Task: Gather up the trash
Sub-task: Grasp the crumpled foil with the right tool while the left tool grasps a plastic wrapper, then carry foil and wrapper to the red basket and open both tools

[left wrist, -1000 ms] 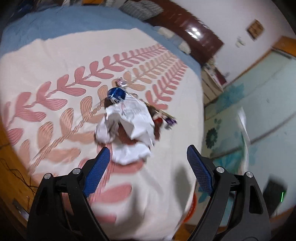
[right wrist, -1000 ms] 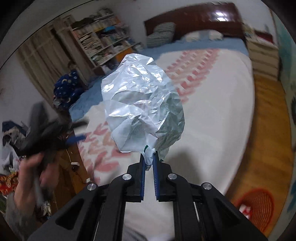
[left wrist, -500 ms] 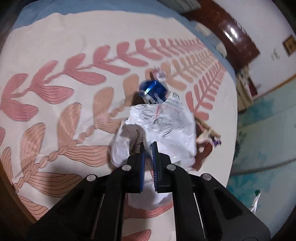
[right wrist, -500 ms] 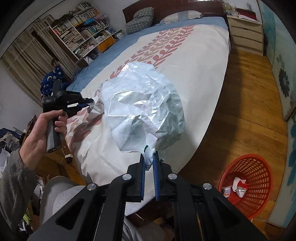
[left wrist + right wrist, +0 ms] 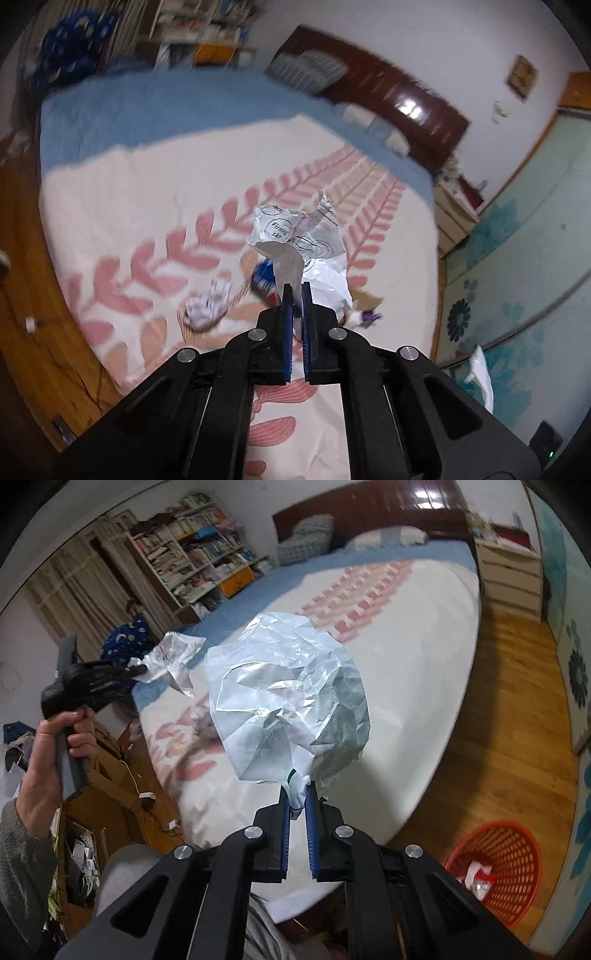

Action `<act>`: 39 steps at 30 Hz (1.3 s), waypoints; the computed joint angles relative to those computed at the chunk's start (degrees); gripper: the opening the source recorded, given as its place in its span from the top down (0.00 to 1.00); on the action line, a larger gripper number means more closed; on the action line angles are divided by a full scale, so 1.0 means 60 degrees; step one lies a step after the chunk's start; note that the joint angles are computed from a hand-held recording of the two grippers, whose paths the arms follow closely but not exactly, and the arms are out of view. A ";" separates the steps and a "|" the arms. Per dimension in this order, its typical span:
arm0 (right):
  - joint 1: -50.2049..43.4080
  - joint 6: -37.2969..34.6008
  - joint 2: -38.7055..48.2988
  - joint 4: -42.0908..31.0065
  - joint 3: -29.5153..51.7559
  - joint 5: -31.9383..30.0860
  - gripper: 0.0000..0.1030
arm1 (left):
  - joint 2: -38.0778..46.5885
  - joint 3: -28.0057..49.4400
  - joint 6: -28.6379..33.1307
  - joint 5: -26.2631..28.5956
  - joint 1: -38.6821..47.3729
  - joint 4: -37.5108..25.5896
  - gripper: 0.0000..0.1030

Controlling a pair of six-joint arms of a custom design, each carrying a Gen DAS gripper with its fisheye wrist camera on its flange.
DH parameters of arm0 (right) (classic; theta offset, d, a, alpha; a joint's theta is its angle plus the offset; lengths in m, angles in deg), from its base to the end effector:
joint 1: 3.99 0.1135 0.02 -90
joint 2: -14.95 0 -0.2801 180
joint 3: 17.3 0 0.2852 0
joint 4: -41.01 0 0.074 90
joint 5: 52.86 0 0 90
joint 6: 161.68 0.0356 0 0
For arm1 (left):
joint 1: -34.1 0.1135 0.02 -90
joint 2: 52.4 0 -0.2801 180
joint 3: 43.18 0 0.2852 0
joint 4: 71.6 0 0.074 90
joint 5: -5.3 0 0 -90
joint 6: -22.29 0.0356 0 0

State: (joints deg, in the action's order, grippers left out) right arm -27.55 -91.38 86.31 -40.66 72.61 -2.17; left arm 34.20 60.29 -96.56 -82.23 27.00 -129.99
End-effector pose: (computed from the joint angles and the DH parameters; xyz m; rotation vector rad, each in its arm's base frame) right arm 0.2352 -0.0780 0.3791 -0.1240 2.4082 0.5861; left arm 0.3554 -0.0458 0.4032 -0.4161 2.2856 -0.3704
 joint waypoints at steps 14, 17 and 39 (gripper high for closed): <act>-0.5347 -0.2320 0.2289 -0.2316 0.4867 -0.1891 0.90 | 0.1861 0.6649 0.1142 -0.1315 -0.4744 -0.2338 0.96; -0.6797 -0.3142 0.2892 -0.2443 0.4323 -0.1432 0.90 | 0.2947 0.6843 0.0914 -0.1116 -0.5924 -0.2265 0.96; -0.8052 -0.3119 0.6302 0.1120 -0.0279 0.2280 0.82 | 0.9964 0.7834 -0.0258 0.0825 -0.8269 -0.2736 0.92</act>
State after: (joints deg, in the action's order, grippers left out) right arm -75.85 -110.09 124.12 -33.94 70.93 11.51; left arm 93.98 107.30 -98.11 -77.28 -22.62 -146.41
